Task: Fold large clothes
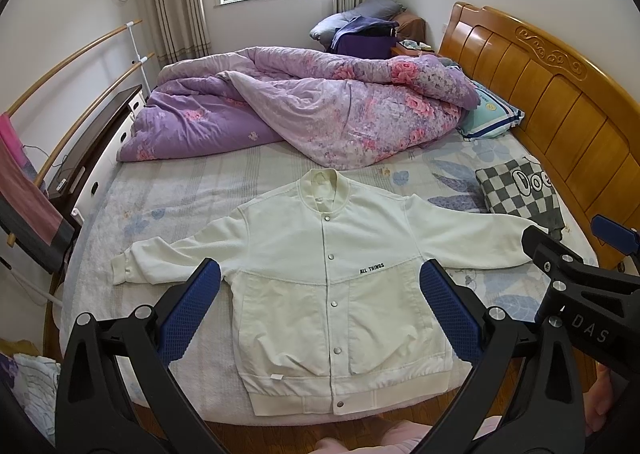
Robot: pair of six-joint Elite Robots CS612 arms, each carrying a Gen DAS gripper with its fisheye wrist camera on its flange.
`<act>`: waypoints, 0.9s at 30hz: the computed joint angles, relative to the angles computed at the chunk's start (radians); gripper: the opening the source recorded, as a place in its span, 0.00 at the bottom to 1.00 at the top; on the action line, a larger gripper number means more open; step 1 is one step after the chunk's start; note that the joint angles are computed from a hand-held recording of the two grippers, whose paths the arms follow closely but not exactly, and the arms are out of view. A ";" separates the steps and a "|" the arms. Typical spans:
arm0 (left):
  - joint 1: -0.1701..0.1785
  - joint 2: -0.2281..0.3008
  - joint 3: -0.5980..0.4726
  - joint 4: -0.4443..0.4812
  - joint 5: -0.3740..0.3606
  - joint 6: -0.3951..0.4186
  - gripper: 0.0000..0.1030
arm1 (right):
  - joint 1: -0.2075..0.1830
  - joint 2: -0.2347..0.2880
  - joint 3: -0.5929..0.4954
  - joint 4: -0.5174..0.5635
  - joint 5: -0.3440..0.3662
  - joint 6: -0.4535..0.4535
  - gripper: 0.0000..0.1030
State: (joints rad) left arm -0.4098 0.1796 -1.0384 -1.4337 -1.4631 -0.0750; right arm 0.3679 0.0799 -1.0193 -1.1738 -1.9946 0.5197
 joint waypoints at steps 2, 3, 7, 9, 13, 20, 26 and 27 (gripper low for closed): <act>0.000 0.000 0.001 0.001 0.000 -0.001 0.96 | 0.000 0.000 0.000 0.000 -0.002 -0.002 0.90; 0.001 -0.001 0.002 0.001 -0.003 0.000 0.96 | 0.001 -0.002 0.005 -0.001 -0.002 0.000 0.90; -0.006 0.020 -0.020 0.009 0.004 -0.009 0.96 | -0.002 0.002 -0.005 0.004 0.006 -0.003 0.90; -0.007 0.023 -0.022 0.010 0.005 -0.013 0.96 | -0.007 -0.002 0.004 0.000 0.015 -0.011 0.90; -0.008 0.027 -0.024 0.017 0.004 -0.022 0.96 | -0.012 0.003 -0.004 0.003 0.025 -0.024 0.90; -0.008 0.007 0.006 0.021 0.009 -0.049 0.96 | -0.021 0.006 -0.003 -0.017 0.055 -0.055 0.90; -0.003 -0.009 0.038 0.034 0.002 -0.119 0.96 | -0.033 0.009 0.002 -0.055 0.118 -0.110 0.90; -0.001 -0.013 0.045 0.034 0.001 -0.135 0.96 | -0.035 0.008 0.005 -0.065 0.132 -0.123 0.90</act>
